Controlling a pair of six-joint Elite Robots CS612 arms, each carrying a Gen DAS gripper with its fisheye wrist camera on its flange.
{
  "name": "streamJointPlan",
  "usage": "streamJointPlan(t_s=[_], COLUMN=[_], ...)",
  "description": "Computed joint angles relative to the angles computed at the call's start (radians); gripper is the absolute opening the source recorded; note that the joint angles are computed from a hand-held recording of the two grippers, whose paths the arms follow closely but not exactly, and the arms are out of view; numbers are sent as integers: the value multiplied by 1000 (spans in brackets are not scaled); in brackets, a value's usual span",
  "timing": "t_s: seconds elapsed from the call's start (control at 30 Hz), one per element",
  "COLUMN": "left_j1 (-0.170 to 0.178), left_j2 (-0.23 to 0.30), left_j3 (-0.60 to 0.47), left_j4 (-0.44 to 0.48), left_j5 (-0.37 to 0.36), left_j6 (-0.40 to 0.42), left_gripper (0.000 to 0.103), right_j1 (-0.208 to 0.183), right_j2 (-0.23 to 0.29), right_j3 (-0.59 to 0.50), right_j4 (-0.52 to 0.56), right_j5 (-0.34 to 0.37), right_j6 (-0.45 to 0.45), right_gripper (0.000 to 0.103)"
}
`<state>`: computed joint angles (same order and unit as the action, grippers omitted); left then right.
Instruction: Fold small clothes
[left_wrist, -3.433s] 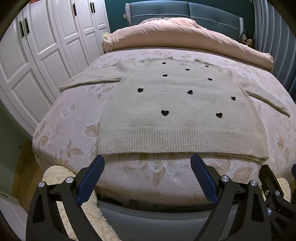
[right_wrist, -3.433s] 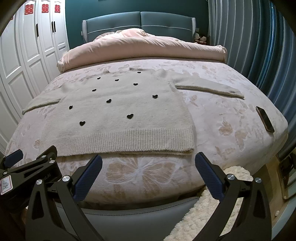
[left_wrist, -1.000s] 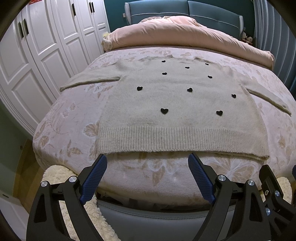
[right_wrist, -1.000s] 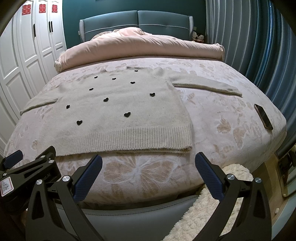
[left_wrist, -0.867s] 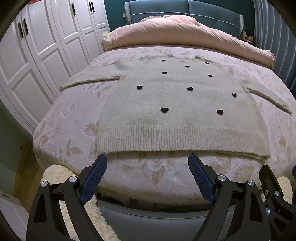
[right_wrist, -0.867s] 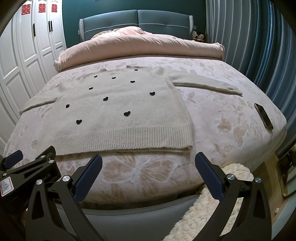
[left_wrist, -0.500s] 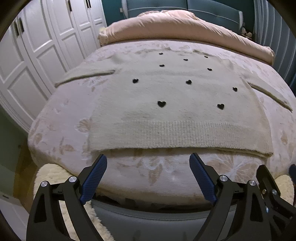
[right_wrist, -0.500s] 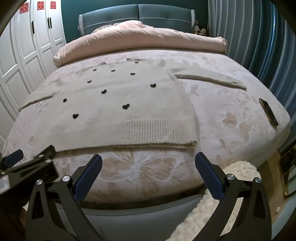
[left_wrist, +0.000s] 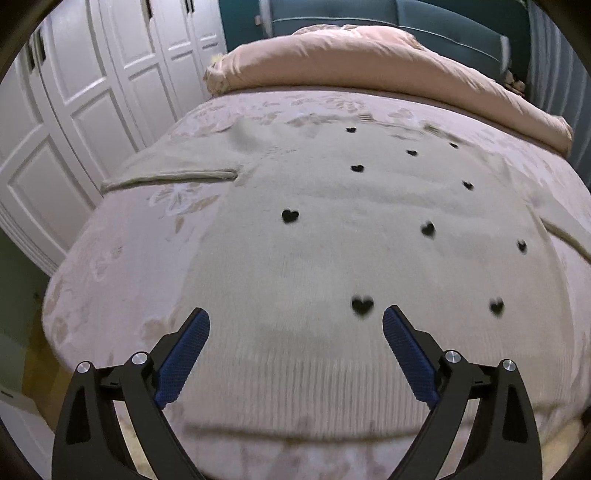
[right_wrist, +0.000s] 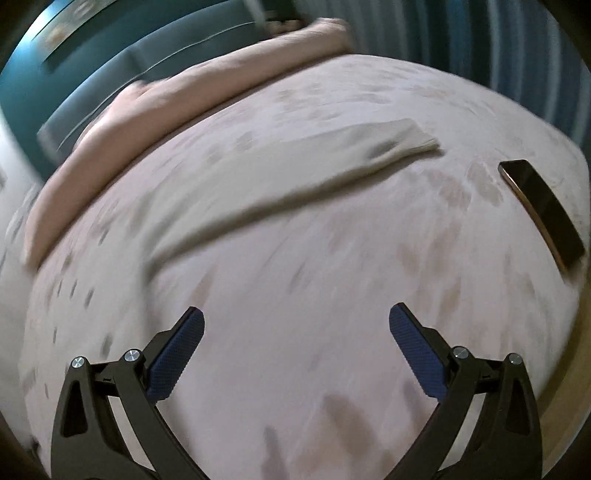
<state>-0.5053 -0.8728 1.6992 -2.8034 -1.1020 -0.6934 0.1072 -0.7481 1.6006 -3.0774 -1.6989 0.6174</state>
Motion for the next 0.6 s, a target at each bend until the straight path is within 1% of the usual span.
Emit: streamJointPlan(t_s=[0.13,0.2,0.27,0.33,0.37,0.4,0.43,0.47,0.5,0.57,0.6], left_j1=[23,31,39,44,47,51,53,55,59,64,67], left_j2=[44,66,82,97,104,111,116,120,125,131,131], left_j3=[-69,-107,-133,-156,-166,-176,-182,-188,-195,-207,-209], left_j4=[29,62,75,80,76,68,62,58,48,40,28], left_j5=[-9,-10,-22,-21,-24,-30,-29,-28,-31,-37,-37], left_j6=[-14,-19,-18,-16,-9,5,15,24,40,56,61], left_gripper=[92,92,92,91,90,90,90,89,87,83,83], right_j1=[-70,-93,-110,-115,-116,-117,-118,-117,-112,-88,-66], right_j2=[74,107,134,159,168,178,187,199,203,214,221], right_j3=[-101,-141,-170,-206,-227,-253,-285,-319,-336,-392,-434], right_j4=[21,15,-10,-22,-14,2,36,40,25,-24,-62], right_j5=[35,38,56,47,38,46,67,98,112,125,150], right_j6=[91,149,206,238,238,230,228,222,209,134,69], right_gripper=[98,98,98,93,74,53,44,17,13,12,12])
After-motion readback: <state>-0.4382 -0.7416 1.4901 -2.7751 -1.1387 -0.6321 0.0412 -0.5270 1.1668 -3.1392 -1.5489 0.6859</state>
